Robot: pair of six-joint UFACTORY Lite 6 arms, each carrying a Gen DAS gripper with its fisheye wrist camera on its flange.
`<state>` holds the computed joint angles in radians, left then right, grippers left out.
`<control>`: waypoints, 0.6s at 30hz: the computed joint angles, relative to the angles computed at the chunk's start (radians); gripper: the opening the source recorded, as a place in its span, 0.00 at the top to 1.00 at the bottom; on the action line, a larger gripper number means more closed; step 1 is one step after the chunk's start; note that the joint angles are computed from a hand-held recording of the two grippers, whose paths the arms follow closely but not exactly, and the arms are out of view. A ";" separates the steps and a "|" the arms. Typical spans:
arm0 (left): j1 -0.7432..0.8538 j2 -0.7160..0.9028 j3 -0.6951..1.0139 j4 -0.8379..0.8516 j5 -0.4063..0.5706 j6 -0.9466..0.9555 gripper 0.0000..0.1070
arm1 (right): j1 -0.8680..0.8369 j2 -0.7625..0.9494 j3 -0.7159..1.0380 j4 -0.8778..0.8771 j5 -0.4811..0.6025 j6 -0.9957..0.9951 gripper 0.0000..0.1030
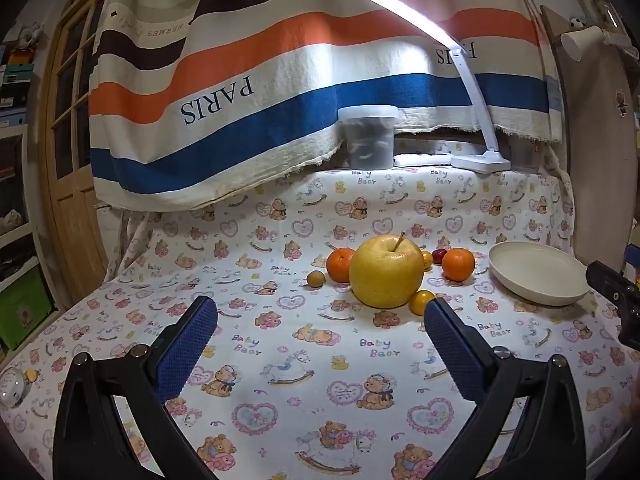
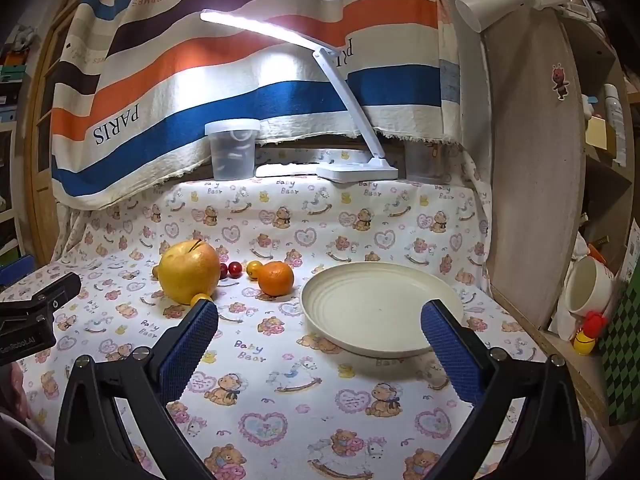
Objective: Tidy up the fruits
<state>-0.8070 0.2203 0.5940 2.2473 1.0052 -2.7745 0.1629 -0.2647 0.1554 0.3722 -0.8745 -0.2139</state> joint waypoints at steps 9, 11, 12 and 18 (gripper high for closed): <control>-0.007 0.007 0.005 -0.006 0.003 0.001 0.04 | -0.015 -0.003 0.000 -0.019 0.010 0.007 0.01; -0.009 0.009 0.006 -0.008 0.004 0.002 0.04 | -0.007 -0.001 0.001 -0.009 0.008 0.003 0.01; -0.010 0.009 0.006 -0.009 0.005 0.002 0.04 | -0.016 -0.007 0.000 -0.020 0.013 0.005 0.01; -0.010 0.011 0.005 -0.011 0.010 -0.001 0.04 | -0.005 -0.003 0.004 0.004 0.013 -0.004 0.01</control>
